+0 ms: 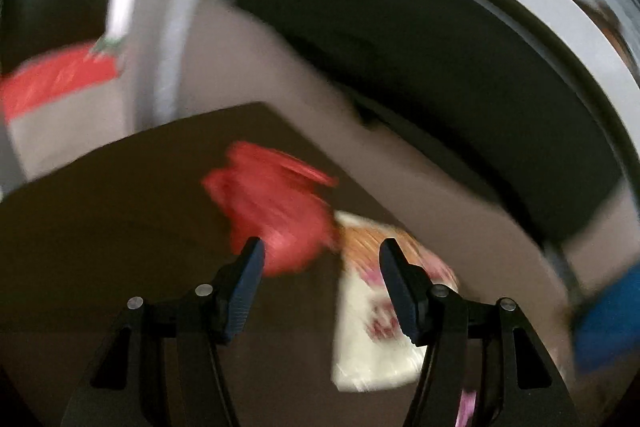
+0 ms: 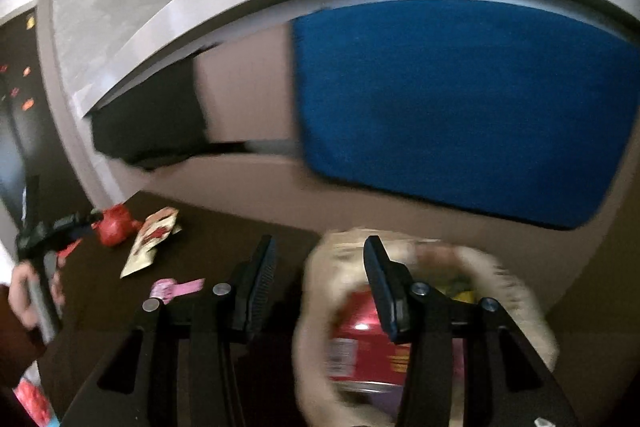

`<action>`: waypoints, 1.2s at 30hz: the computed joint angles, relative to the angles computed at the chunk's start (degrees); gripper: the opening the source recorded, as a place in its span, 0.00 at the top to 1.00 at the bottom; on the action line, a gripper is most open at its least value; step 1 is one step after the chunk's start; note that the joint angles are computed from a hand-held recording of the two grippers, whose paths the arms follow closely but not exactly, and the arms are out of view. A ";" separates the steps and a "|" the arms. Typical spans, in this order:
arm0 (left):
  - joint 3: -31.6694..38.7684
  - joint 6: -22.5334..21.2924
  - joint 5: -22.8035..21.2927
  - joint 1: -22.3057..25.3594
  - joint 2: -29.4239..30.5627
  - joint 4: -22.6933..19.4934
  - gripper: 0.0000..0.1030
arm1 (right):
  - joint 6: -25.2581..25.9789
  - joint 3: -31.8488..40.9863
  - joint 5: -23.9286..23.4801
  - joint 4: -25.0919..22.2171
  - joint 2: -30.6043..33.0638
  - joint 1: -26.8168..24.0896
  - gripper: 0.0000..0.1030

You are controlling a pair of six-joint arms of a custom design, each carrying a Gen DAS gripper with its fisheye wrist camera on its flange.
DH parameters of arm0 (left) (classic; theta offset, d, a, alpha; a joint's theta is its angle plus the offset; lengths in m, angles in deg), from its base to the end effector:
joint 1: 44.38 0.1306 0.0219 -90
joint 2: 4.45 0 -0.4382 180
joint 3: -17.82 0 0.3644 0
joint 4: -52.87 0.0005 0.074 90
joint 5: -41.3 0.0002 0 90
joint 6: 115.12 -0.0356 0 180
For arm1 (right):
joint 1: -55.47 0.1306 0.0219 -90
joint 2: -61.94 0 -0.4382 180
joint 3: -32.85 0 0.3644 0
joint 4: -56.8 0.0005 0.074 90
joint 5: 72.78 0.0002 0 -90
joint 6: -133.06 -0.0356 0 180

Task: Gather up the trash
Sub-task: 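Grasp the red plastic bag with the left tool and lift it, then grasp the white-and-red chip bag with the right tool and lift it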

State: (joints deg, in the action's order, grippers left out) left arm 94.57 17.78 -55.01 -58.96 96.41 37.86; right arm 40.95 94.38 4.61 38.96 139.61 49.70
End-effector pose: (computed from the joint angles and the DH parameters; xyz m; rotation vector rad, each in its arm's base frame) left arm 0.5059 -0.1281 0.3429 -0.6160 2.1971 -0.4115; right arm 0.3673 -0.0298 0.3965 0.0217 2.1544 0.2010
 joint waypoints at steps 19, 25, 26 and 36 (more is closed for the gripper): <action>8.34 -1.65 11.57 4.02 8.54 -10.04 0.50 | -0.64 3.93 3.24 -3.70 8.94 16.16 0.58; 1.42 -6.87 10.89 3.25 1.70 -9.27 0.52 | -1.30 5.63 0.33 -4.13 11.82 18.56 0.58; -0.32 -8.07 9.99 3.03 0.02 -8.66 0.52 | -1.88 6.20 0.14 -3.96 12.54 19.04 0.58; -14.42 -16.97 0.27 1.41 -14.51 0.58 0.52 | -10.89 18.34 -0.24 -2.67 25.90 24.50 0.58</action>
State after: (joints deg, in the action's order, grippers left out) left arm 80.15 0.81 -54.73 -57.55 81.90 38.44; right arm 30.05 112.72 4.37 36.29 165.50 74.20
